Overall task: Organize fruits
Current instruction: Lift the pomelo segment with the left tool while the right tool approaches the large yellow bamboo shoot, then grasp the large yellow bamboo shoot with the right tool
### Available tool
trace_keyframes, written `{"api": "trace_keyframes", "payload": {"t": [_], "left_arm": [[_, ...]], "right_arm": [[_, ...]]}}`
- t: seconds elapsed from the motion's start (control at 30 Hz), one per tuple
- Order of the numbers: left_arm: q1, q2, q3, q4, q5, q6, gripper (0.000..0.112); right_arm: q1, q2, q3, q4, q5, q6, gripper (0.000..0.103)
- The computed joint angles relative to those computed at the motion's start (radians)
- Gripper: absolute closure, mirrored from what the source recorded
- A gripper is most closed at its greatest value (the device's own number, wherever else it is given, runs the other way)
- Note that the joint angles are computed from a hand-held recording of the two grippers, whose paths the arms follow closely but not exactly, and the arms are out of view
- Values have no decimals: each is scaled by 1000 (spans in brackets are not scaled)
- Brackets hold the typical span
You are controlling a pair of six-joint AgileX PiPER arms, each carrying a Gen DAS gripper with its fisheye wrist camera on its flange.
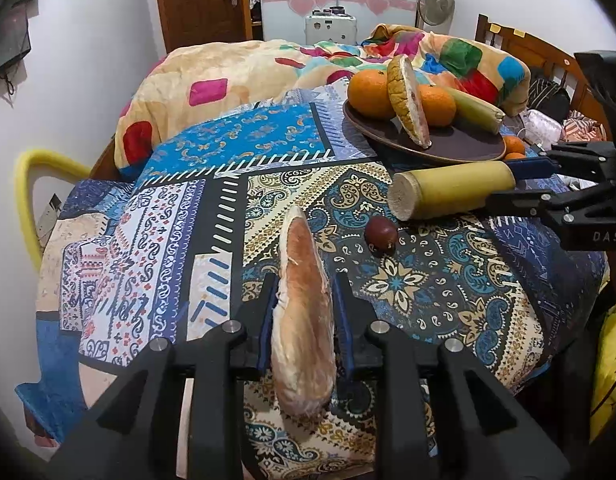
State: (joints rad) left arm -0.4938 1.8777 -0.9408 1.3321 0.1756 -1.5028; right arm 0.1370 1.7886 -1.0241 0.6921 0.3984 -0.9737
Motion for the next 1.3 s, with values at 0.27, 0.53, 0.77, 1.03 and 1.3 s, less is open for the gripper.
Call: {"api": "trace_keyframes", "payload": {"t": [0.27, 0.53, 0.77, 1.03, 1.3], "left_arm": [[8, 3, 7, 138, -15, -137, 87], [-29, -85, 83, 294, 21, -302, 89], [-17, -110, 106, 309, 5, -309, 89], [-21, -121, 116, 388, 6, -399, 89], [-28, -148, 123, 390, 10, -396, 89]], "right_arm": [[-7, -19, 15, 72, -2, -84, 54], [38, -7, -22, 9, -53, -51, 51], [24, 43, -79, -36, 42, -29, 43], [38, -12, -20, -163, 107, 55, 61], [43, -36, -23, -67, 103, 20, 63]]}}
